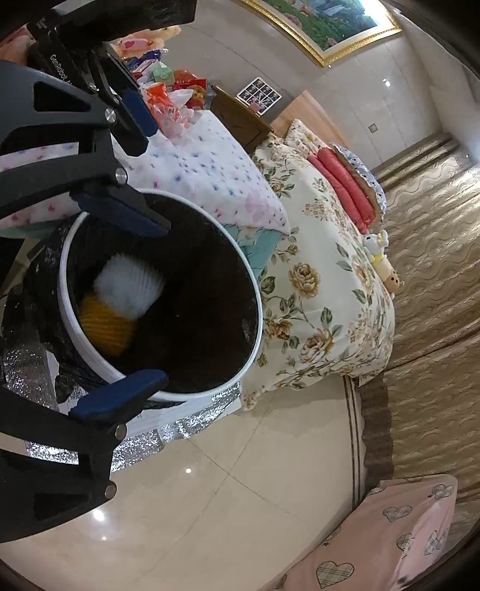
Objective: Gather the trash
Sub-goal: 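Move both open tools back toward the snack wrappers on the bed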
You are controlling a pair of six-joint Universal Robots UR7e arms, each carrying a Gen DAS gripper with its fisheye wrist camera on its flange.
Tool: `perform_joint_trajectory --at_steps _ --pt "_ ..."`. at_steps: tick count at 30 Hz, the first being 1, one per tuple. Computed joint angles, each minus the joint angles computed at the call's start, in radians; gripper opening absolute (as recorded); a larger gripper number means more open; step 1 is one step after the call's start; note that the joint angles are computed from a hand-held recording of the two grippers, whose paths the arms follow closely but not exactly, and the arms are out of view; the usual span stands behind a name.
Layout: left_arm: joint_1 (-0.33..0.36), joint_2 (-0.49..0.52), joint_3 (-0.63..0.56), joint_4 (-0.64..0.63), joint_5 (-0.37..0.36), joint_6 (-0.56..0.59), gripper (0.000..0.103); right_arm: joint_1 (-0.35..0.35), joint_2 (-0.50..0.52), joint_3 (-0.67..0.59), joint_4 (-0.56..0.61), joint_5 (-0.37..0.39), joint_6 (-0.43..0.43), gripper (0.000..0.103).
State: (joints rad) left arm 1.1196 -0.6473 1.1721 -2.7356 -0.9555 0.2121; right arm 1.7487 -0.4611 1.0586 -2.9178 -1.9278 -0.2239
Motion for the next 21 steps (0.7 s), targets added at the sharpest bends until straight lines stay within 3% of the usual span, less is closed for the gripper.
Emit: perform_joint_trajectory --at_steps 3,7,21 --pt "0.002 -0.04 0.065 -0.053 0.013 -0.015 0.075 0.008 0.001 0.007 -0.002 0.011 -0.002 0.086" --pt "0.009 -0.087 0.134 -0.097 0.027 -0.034 0.076 0.022 0.007 0.012 0.0 0.024 -0.009 0.09" --pt "0.038 -0.236 0.339 -0.236 0.102 -0.105 0.076 0.07 0.053 0.002 0.066 0.072 -0.019 0.092"
